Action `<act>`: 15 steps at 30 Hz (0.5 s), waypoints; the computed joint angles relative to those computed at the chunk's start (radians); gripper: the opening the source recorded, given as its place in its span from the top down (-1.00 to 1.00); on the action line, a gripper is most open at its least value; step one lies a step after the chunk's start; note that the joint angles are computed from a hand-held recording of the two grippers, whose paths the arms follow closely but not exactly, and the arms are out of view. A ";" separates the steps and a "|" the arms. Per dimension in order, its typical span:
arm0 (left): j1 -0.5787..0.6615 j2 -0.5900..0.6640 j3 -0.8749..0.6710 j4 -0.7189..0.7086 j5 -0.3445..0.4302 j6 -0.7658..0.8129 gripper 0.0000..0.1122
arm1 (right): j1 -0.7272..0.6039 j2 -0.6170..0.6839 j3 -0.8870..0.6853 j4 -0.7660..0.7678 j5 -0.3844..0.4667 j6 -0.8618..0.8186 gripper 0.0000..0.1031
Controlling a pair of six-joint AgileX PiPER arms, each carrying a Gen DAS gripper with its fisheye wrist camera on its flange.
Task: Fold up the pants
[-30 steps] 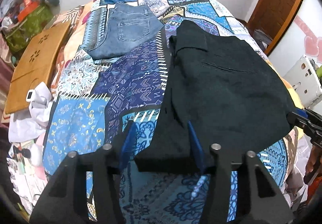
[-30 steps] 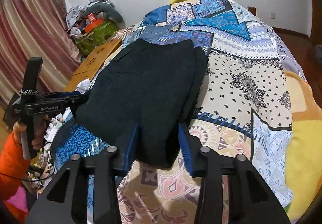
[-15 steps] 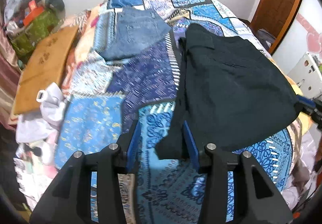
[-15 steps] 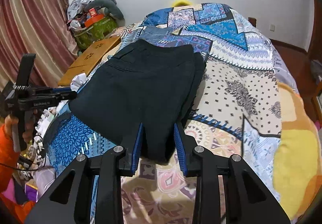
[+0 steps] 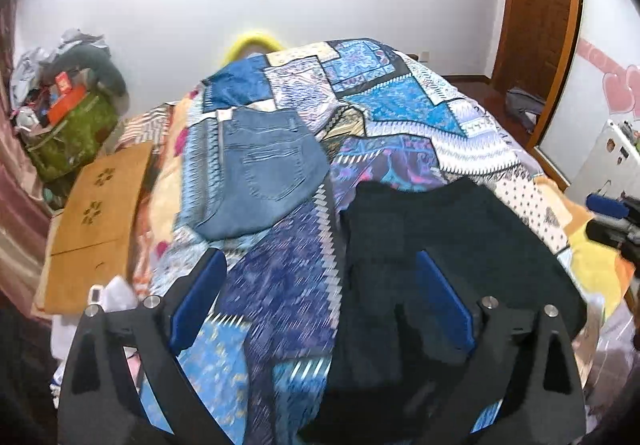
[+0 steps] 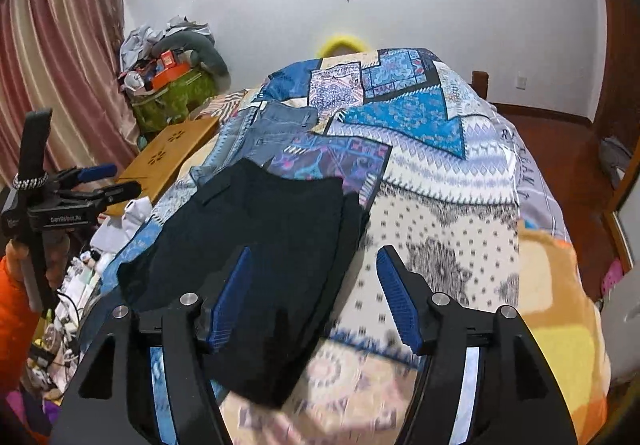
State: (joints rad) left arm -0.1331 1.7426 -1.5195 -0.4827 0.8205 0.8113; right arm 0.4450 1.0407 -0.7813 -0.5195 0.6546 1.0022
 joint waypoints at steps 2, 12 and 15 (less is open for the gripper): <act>-0.036 0.083 -0.110 0.032 0.046 -0.066 -0.72 | -0.082 0.040 -0.011 0.094 -0.063 -0.118 -0.18; -0.149 0.467 -0.579 0.177 0.300 -0.284 -0.72 | -0.380 0.325 -0.084 0.593 -0.255 -0.681 -0.18; -0.177 0.467 -0.523 0.232 0.223 -0.271 -0.72 | -0.408 0.389 -0.115 0.776 -0.235 -0.896 0.26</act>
State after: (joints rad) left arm -0.3100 2.2092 -2.0421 -0.2506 1.0438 0.5400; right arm 0.0374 1.4300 -0.8966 0.2563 0.4200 0.1057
